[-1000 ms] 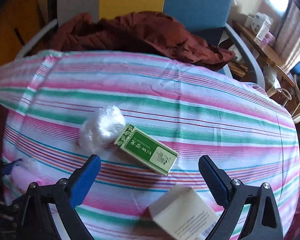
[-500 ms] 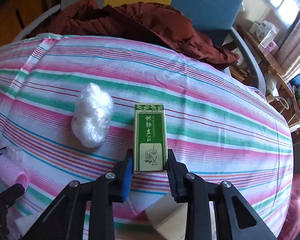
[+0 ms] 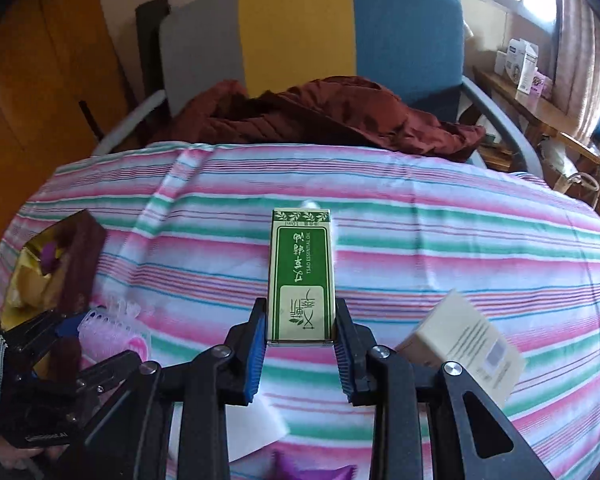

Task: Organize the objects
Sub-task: 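Carry the roller pack and green box into the gold tray and open both tools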

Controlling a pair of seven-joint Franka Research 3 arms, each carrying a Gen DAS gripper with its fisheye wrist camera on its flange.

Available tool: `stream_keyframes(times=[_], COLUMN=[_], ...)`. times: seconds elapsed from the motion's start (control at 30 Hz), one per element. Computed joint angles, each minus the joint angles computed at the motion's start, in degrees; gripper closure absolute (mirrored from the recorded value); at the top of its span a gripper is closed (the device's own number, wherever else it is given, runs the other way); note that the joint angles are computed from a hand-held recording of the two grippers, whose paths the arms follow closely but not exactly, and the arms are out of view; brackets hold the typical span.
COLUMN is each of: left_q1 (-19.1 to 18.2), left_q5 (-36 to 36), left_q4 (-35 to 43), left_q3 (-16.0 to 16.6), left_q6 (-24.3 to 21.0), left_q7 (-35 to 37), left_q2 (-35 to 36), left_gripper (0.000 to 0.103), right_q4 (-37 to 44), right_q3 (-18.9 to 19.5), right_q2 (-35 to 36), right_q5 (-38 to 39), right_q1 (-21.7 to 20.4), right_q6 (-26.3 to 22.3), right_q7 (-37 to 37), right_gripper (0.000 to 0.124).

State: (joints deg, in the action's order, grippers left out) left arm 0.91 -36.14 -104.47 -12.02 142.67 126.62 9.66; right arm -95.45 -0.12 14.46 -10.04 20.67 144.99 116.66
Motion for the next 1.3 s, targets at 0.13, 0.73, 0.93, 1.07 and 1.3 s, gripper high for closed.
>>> stream_keyframes(times=[0.13, 0.73, 0.93, 1.07, 1.3], left_q1=[0.9, 6.8, 9.3, 11.1, 13.2], left_q5=[-2.2, -6.8, -8.2, -9.7, -11.4], left_q4=[-3.2, -11.0, -12.3, -11.8, -9.8], left_q3=[1.4, 12.5, 14.7, 16.0, 16.5], left_q6=[0.2, 1.2, 2.0, 1.8, 0.8], left_q7=[0.9, -0.4, -0.9, -1.3, -1.5], left_q2=[-4.5, -13.2, -14.0, -13.8, -13.1], left_gripper=[0.028, 0.028, 0.028, 0.028, 0.028], right_q4=[-0.8, 13.3, 14.1, 13.9, 14.9], right_q3=[1.5, 5.0, 5.3, 5.6, 6.2], right_q2=[-0.2, 9.5, 10.1, 10.3, 11.5], right_q5=[1.8, 9.5, 10.6, 11.1, 12.2], right_q1=[1.2, 10.4, 12.1, 13.0, 13.9], right_q6=[2.6, 2.2, 1.2, 1.0, 0.3], right_q7=[-0.2, -8.6, -10.1, -10.5, -11.6], right_gripper=[0.093, 0.093, 0.093, 0.093, 0.093])
